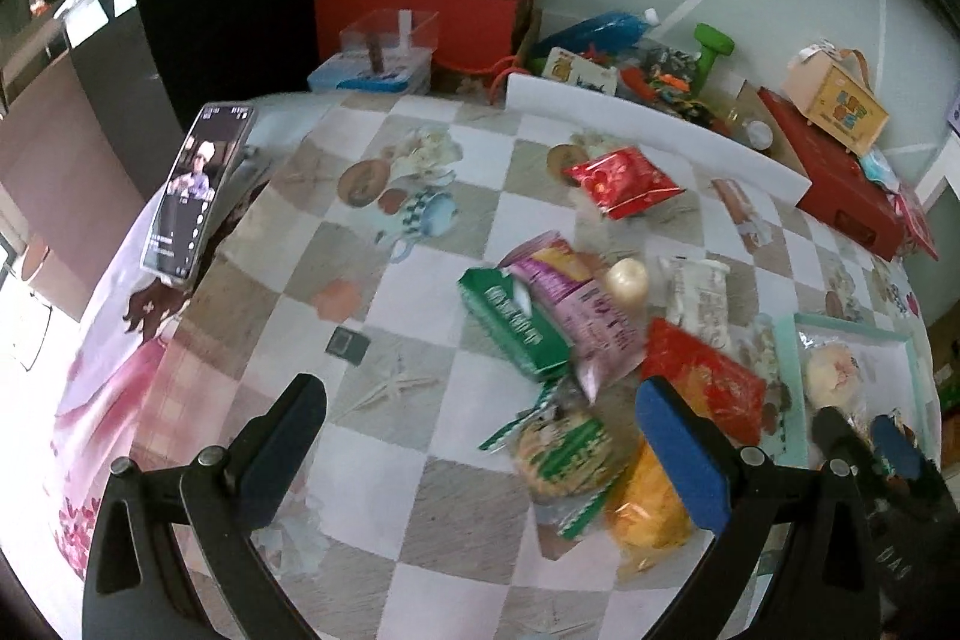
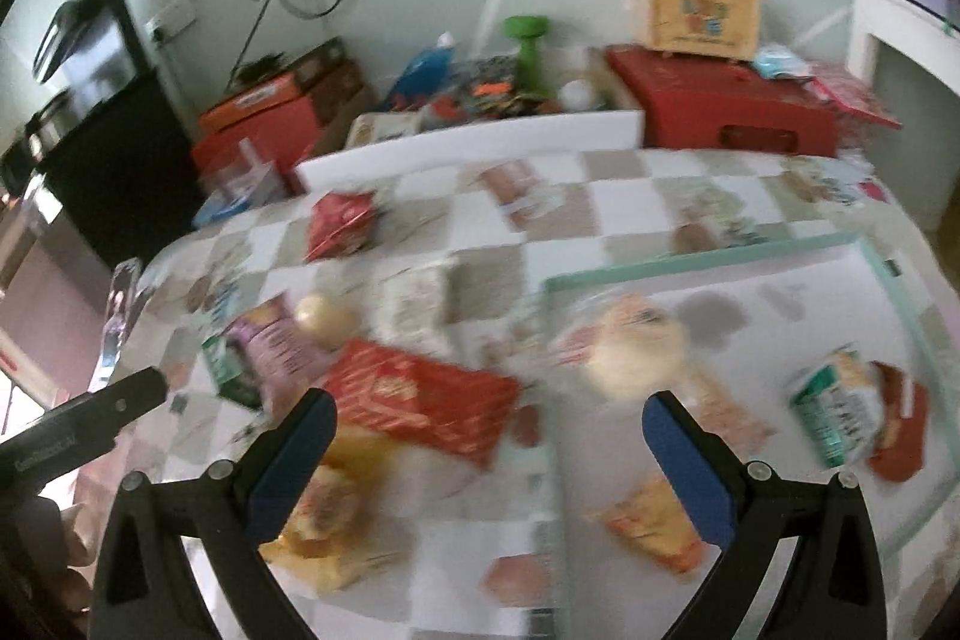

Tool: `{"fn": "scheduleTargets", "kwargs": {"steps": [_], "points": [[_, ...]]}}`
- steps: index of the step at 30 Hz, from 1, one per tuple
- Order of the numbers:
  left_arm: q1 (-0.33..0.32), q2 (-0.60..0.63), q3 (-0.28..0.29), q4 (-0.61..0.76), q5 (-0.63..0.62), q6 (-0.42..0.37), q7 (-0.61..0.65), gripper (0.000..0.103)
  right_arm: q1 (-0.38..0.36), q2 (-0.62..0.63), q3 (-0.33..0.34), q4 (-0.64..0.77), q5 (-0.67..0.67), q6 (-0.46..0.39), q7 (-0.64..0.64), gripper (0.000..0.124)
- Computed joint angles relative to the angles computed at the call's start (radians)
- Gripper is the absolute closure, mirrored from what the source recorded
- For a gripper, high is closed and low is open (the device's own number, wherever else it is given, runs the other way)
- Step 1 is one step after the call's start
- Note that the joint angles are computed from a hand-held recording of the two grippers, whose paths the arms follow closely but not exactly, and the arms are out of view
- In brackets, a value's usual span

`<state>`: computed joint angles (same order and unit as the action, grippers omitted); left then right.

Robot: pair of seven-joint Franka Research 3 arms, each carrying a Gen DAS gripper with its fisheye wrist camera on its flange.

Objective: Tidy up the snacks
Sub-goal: 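Move both tools back over the snack pile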

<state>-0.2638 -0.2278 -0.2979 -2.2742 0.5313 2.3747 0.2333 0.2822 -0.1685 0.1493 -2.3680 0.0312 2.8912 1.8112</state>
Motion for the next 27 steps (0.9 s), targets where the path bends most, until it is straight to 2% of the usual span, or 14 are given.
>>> {"fn": "scheduleTargets", "kwargs": {"steps": [4, 10, 13, 17, 27], "points": [[0.005, -0.012, 0.014, -0.04, -0.024, 0.039, -0.011, 0.0, 0.038, 0.029, 0.004, 0.013, 0.037, -0.018, -0.037, 0.021], [0.02, -0.019, 0.039, -0.111, -0.1, 0.17, -0.02, 0.001, 0.066, 0.06, 0.012, 0.022, 0.032, -0.035, -0.032, 0.021], [0.026, -0.001, 0.038, -0.106, -0.115, 0.156, -0.004, 0.001, 0.074, 0.072, 0.014, 0.025, 0.014, -0.044, -0.015, 0.021], [0.028, 0.002, 0.052, -0.13, -0.16, 0.208, 0.02, 0.001, 0.086, 0.092, 0.019, 0.034, -0.026, -0.056, 0.014, 0.021], [0.014, 0.054, 0.072, -0.119, -0.309, 0.242, 0.128, 0.001, 0.103, 0.138, 0.002, 0.057, -0.154, -0.105, 0.11, 0.021]]}}
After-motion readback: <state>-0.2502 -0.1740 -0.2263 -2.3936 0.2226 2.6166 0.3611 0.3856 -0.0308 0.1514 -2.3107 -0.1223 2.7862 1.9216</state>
